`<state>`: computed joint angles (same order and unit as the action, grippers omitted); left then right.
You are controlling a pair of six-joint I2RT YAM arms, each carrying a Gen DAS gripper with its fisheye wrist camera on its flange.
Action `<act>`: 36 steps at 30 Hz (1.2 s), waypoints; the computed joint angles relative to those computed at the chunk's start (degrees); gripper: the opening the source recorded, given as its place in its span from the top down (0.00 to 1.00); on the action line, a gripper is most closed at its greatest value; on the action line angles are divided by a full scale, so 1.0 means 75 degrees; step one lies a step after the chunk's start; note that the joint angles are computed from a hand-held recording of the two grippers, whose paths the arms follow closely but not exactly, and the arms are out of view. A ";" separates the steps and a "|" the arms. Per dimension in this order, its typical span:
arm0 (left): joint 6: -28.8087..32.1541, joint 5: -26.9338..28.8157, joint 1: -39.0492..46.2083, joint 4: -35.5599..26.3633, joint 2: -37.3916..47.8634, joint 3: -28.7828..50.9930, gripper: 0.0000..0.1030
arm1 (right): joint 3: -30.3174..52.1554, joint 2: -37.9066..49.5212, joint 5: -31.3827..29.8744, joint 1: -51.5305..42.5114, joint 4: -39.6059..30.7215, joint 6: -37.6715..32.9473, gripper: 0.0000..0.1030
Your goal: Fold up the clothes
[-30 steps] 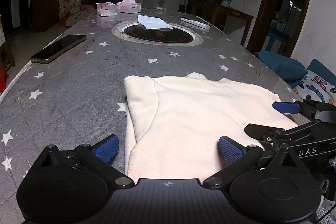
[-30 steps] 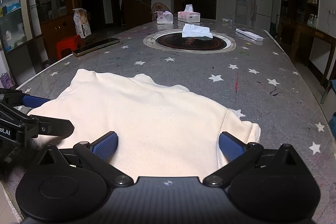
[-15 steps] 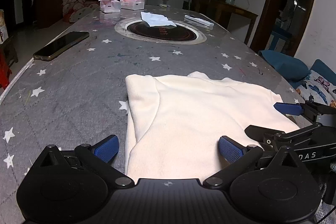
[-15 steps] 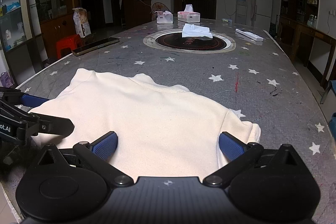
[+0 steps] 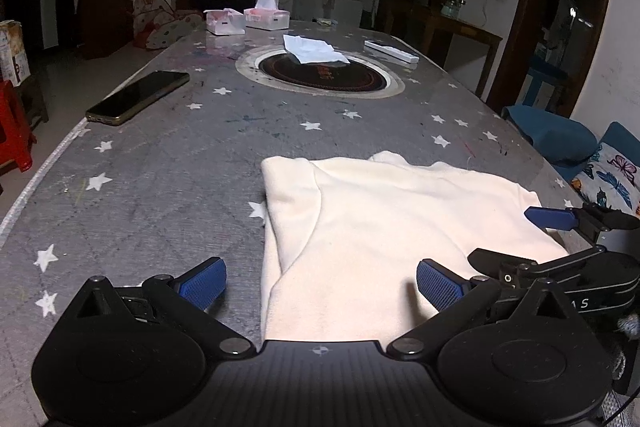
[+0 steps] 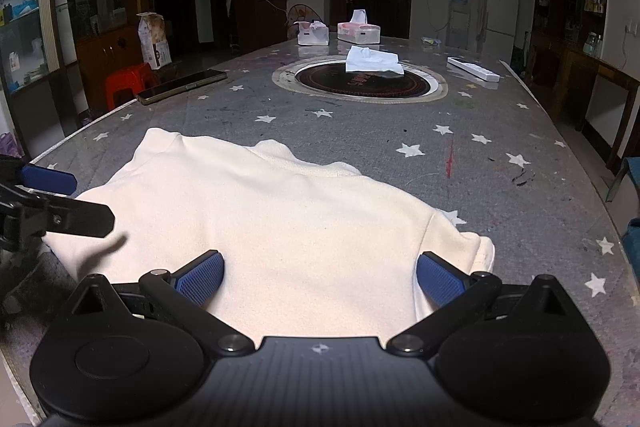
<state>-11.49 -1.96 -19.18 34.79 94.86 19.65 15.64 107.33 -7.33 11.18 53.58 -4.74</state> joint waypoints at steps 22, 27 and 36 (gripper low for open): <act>-0.0125 0.0047 0.0289 -0.0180 -0.0707 -0.0530 0.00 | -0.1405 -0.1517 0.0473 0.1249 0.0211 -0.0045 0.05; -0.0086 -0.0070 0.0310 -0.0139 -0.0409 -0.0442 0.01 | -0.1591 -0.1215 0.0257 0.1002 0.0402 -0.0068 0.08; 0.0018 -0.0188 0.0444 -0.0333 -0.0316 -0.0424 0.02 | -0.1658 -0.2347 -0.0274 0.0639 -0.0812 -0.0448 0.08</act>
